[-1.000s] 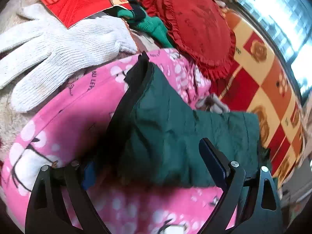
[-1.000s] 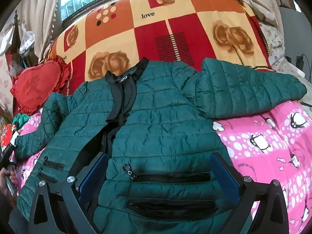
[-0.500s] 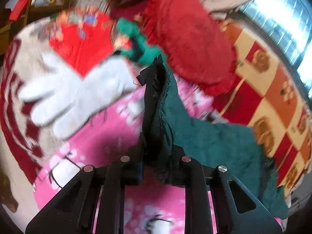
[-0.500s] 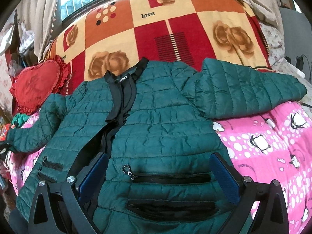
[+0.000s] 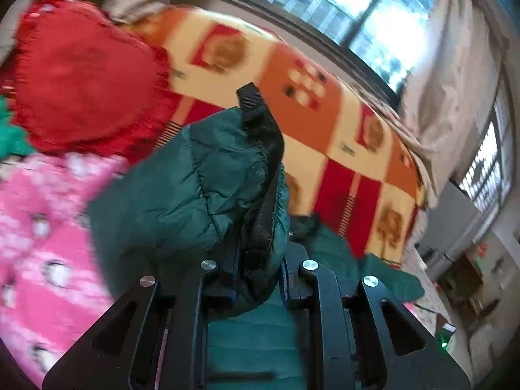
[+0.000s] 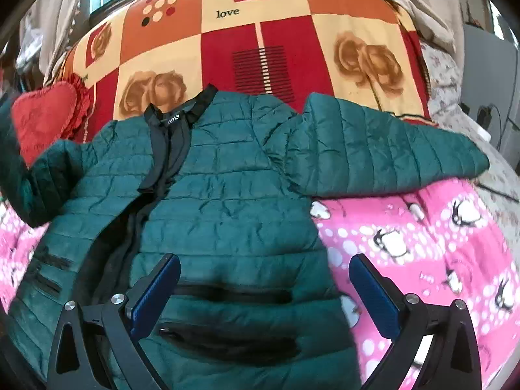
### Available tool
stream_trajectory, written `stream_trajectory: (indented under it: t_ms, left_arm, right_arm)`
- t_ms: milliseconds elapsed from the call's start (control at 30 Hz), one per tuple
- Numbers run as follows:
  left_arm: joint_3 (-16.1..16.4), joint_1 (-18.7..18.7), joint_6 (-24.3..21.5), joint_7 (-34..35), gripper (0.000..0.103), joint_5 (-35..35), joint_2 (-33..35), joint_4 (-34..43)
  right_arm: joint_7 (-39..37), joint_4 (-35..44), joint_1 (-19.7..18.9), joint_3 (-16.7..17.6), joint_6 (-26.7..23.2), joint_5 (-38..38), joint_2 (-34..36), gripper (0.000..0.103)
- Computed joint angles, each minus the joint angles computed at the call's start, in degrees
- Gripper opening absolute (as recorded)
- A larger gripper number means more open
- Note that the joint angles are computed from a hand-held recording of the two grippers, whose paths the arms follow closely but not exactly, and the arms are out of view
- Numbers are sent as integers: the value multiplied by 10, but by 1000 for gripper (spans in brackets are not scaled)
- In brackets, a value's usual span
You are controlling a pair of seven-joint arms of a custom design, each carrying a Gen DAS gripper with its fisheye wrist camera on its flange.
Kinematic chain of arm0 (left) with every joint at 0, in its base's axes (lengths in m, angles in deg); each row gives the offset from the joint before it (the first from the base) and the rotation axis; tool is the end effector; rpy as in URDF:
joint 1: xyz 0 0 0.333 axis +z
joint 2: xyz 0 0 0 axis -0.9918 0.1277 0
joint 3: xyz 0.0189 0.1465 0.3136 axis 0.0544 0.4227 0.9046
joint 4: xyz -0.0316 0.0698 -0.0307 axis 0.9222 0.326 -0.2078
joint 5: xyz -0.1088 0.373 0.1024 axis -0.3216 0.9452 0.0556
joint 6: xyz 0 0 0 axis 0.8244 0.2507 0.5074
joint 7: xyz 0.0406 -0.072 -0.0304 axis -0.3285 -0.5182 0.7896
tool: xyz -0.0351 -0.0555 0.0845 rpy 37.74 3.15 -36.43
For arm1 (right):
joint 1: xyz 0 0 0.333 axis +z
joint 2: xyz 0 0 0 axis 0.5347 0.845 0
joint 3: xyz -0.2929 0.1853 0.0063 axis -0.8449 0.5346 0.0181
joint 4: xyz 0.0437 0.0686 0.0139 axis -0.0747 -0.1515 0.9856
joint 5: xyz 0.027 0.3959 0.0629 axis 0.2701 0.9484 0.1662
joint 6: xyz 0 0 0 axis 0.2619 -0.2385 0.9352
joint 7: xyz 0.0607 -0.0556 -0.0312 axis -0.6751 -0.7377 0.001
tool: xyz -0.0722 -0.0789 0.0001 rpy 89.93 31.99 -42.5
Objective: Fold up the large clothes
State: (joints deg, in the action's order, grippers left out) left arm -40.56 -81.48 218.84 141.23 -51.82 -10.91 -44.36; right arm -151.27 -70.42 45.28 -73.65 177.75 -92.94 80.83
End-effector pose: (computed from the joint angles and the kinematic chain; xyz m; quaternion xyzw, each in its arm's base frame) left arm 0.6484 -0.0879 0.4290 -0.5283 0.6502 -0.5438 0.0480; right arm 0.4313 0.1760 0.3682 -0.4873 0.7880 -0.3169 0.2030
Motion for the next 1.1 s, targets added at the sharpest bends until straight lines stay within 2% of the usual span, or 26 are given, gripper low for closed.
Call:
stream_trajectory:
  t_ms: [167, 267, 367, 467, 500, 600, 633, 667, 700, 767, 900, 1000, 1067, 1100]
  left_arm:
    - [-36, -38, -22, -44, 17, 38, 46, 46]
    - [-59, -63, -32, -70, 17, 77, 85, 86]
    - [-84, -81, -59, -100, 17, 132, 126, 126]
    - [-109, -94, -84, -112, 17, 185, 167, 165]
    - [-115, -99, -79, -115, 17, 199, 177, 172]
    - [-114, -128, -49, -169, 18, 267, 220, 208]
    - [-104, -140, -50, -216, 20, 303, 238, 225]
    - [-93, -150, -59, -262, 26, 338, 252, 241]
    - [-91, -150, -75, -291, 29, 359, 264, 253]
    - [-98, -140, -84, -313, 43, 378, 272, 256]
    - [-142, -86, -70, -292, 44, 357, 251, 213]
    - [-168, -40, -45, -242, 44, 312, 226, 171]
    - [-178, -6, -2, -178, 49, 250, 196, 136]
    - [-177, -1, 19, -155, 49, 224, 191, 129]
  right_arm:
    - [10, -21, -3, -1, 9, -3, -14, 103]
    - [-10, -36, -6, -3, -8, 40, -26, 103]
    - [-29, -52, -19, -11, -1, 79, -32, 103]
    - [-25, -78, -42, -14, 13, 80, -52, 103]
    - [-25, -82, -48, -13, 14, 80, -56, 103]
    - [-21, -98, -68, -14, 26, 78, -70, 103]
    - [-16, -101, -75, -13, 31, 76, -73, 103]
    - [-10, -103, -81, -12, 36, 72, -75, 103]
    - [-9, -101, -84, -10, 39, 73, -73, 103]
    - [-9, -93, -89, -6, 44, 70, -65, 103]
    - [-23, -72, -82, 1, 30, 74, -43, 103]
    - [-9, -60, -77, 2, 26, 56, -35, 103]
    - [37, -47, -78, 4, 29, -4, -31, 103]
    - [51, -36, -77, 2, 32, -30, -26, 103]
